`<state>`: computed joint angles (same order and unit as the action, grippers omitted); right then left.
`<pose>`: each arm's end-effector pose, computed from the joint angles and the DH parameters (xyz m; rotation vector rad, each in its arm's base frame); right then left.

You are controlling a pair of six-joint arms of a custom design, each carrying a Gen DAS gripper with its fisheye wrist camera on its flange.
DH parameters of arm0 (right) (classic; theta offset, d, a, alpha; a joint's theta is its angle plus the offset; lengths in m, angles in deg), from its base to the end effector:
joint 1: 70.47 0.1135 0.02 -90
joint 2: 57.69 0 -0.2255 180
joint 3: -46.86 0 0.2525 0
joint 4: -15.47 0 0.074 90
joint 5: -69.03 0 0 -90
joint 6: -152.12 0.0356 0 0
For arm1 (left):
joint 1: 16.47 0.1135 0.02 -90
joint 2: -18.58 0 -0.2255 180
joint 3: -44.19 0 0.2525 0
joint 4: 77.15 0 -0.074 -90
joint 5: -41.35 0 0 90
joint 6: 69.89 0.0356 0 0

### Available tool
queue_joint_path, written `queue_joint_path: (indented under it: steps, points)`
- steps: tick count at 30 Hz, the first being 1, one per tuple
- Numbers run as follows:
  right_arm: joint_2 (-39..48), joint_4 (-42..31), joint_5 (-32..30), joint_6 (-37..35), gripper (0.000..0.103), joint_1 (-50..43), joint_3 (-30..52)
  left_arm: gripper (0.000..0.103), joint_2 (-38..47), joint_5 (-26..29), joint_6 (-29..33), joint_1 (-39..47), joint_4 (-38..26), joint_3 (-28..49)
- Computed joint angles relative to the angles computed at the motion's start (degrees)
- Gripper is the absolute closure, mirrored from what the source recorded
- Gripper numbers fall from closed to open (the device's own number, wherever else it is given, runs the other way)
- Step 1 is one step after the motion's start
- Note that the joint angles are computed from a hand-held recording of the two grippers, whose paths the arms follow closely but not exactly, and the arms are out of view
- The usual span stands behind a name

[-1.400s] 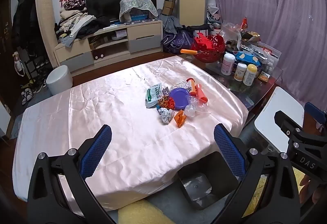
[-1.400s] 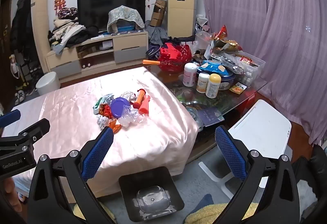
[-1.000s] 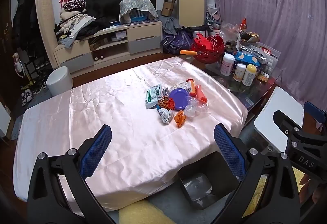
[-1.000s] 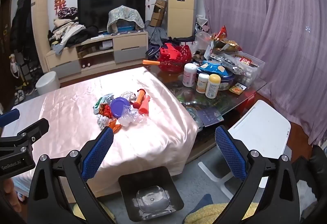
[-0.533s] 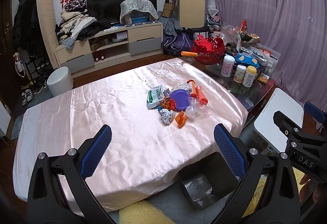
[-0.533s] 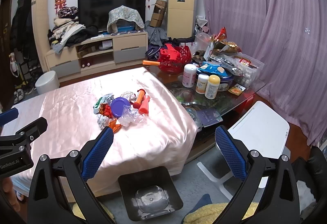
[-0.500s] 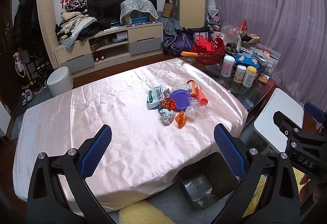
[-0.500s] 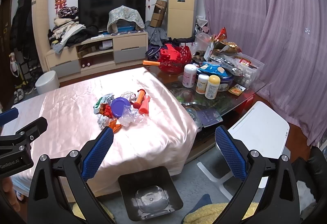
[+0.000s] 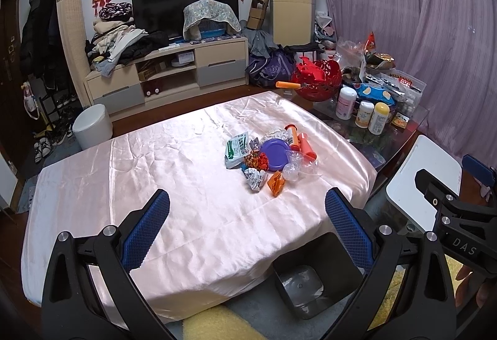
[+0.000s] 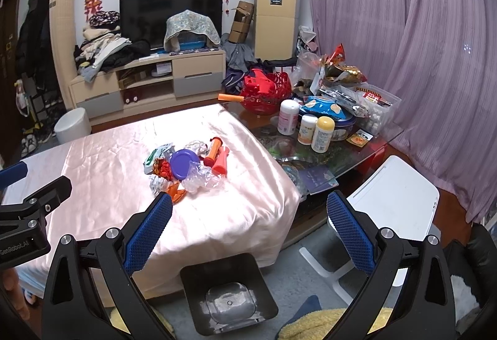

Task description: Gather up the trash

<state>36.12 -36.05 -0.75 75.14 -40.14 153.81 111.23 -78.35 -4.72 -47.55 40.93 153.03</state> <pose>0.3213 0.1737 0.3292 -0.1425 2.1882 0.0282 0.3056 -0.1636 0.3340 -0.1186 2.2407 0.0971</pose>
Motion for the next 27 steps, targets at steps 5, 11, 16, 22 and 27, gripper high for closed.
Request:
queue_joint_path:
  steps: [5,11,16,22,27]
  points:
    - [-0.08,-0.03,0.06,0.03,0.003,0.05,-0.02,0.008,-0.10,-0.08,0.04,-0.04,0.20,-0.21]
    - [-0.04,0.10,0.05,-0.07,0.003,0.03,-0.12,0.008,-0.18,-0.17,0.04,-0.11,0.08,-0.14]
    - [0.02,0.36,0.07,-0.07,0.003,-0.01,-0.31,0.008,-0.33,-0.24,0.13,-0.16,0.32,-0.44]
    - [0.21,0.72,0.03,-0.21,0.003,-0.17,-0.40,0.008,-0.45,-0.34,0.14,-0.17,0.64,-0.77]
    - [0.47,1.04,-0.16,-0.34,0.003,-0.35,-0.40,0.008,-0.52,-0.42,0.19,-0.20,0.65,-0.84]
